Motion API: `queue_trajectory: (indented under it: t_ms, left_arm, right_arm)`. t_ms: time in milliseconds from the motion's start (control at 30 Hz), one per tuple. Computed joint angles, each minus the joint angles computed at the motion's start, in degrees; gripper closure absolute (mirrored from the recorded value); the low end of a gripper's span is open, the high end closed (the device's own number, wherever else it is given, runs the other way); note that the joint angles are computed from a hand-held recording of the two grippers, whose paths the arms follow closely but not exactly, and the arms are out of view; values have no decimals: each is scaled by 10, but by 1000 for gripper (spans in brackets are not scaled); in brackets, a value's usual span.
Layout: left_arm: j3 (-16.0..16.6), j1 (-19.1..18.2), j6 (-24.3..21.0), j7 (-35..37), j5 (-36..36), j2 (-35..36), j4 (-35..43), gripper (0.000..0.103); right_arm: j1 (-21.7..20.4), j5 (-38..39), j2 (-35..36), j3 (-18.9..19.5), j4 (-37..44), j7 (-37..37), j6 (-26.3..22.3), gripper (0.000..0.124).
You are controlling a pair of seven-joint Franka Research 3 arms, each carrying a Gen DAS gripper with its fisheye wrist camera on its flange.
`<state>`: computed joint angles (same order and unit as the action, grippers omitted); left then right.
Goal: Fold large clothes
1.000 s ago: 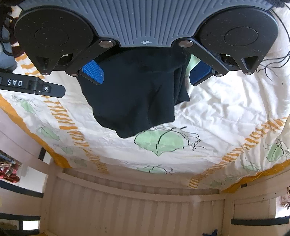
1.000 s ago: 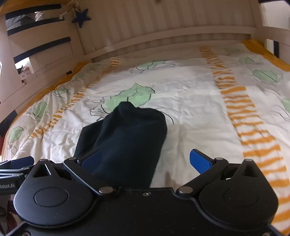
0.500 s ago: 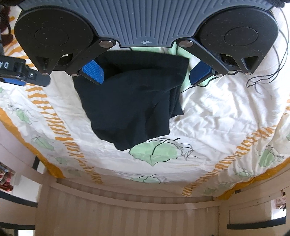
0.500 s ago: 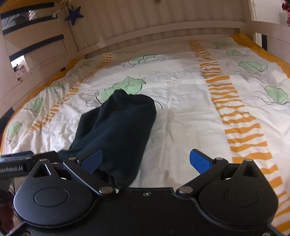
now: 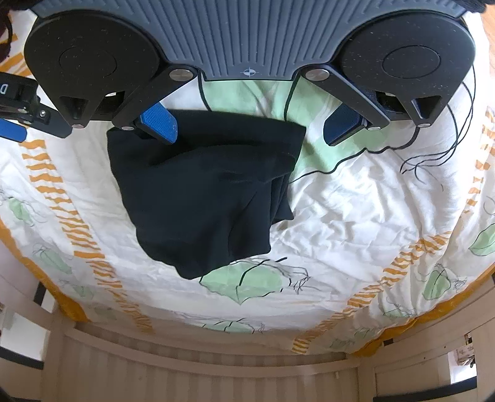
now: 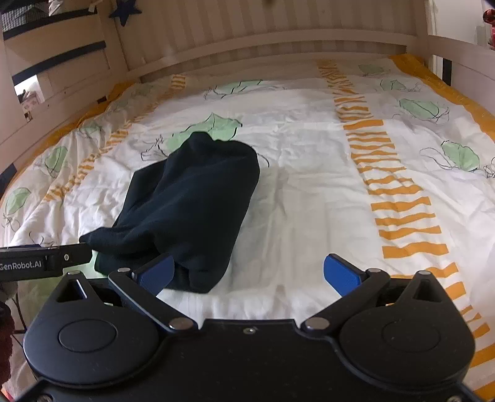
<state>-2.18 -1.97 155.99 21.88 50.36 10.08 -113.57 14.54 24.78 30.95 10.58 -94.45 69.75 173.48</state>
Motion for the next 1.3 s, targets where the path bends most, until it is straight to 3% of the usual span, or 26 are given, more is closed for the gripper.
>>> queue_trajectory:
  t_ms: [367,633,1300]
  left_arm:
    - [-7,-2,-31,33,-41,3,5,1]
    - [-6,-3,-34,42,-49,4,5,1]
    - [-5,-1,-32,52,-65,9,5,1]
  right_arm:
    - [9,-8,-9,-16,-6,19,-33,21]
    - [23,-24,-11,-36,-7,42,-42,21]
    - [24,-41,-4,-37,3,52,-59,21]
